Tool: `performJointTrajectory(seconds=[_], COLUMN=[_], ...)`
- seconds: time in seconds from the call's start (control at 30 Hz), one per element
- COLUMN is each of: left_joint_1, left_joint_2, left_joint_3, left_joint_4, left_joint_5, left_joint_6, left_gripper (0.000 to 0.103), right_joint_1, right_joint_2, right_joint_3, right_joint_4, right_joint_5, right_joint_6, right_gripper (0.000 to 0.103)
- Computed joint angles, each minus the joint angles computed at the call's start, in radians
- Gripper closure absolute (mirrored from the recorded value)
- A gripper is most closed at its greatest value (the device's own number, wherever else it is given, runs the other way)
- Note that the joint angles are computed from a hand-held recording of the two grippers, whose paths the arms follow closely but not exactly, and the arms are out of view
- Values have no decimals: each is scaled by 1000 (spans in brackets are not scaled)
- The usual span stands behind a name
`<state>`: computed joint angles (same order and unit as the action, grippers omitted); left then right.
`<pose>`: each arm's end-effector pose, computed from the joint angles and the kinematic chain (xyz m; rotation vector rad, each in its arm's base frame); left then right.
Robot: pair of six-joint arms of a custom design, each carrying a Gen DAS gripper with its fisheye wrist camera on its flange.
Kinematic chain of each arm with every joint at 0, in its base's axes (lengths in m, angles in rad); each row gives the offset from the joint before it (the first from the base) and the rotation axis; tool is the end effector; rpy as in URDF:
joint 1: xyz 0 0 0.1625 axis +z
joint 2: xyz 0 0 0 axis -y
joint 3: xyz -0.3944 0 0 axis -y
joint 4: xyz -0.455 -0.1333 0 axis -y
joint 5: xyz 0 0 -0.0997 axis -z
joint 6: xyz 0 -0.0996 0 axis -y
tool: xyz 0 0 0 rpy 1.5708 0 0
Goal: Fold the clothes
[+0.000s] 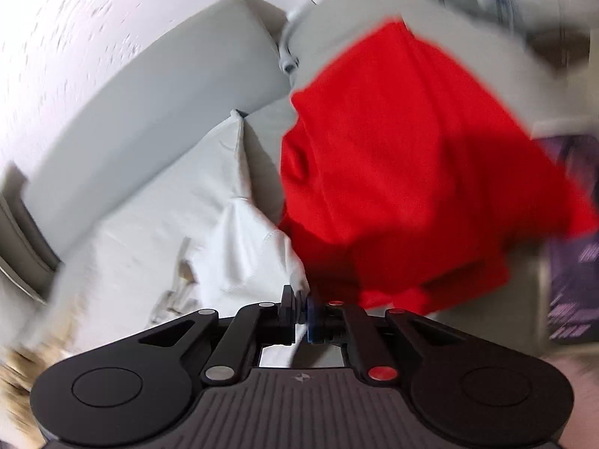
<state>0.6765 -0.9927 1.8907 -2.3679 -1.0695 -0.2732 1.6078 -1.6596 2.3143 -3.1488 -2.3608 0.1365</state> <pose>-0.3462 -0.5103 0.0400 0.8446 2.5192 -0.2630 0.0789 -0.4394 0.3155 -0.5614 -2.1601 1.1621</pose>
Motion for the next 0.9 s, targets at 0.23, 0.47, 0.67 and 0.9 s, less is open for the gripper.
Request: performJointTrajectory(seconds=[0.23, 0.47, 0.67, 0.9], left_joint_1=[1, -6, -10, 19], left_joint_2=[-19, -70, -58, -41], left_joint_3=[7, 34, 30, 13], left_joint_4=[32, 0, 20, 13], left_joint_5=[8, 64, 206, 242], left_joint_6=[11, -5, -76, -113], left_gripper=[51, 51, 53, 54], right_joint_1=[14, 101, 105, 127], right_joint_2=[51, -15, -23, 69], right_joint_3=[-59, -35, -47, -72], right_joint_4=[117, 120, 302, 357], right_joint_5=[-94, -96, 18, 36], right_joint_6=[-14, -86, -157, -161], right_gripper=[72, 54, 92, 91])
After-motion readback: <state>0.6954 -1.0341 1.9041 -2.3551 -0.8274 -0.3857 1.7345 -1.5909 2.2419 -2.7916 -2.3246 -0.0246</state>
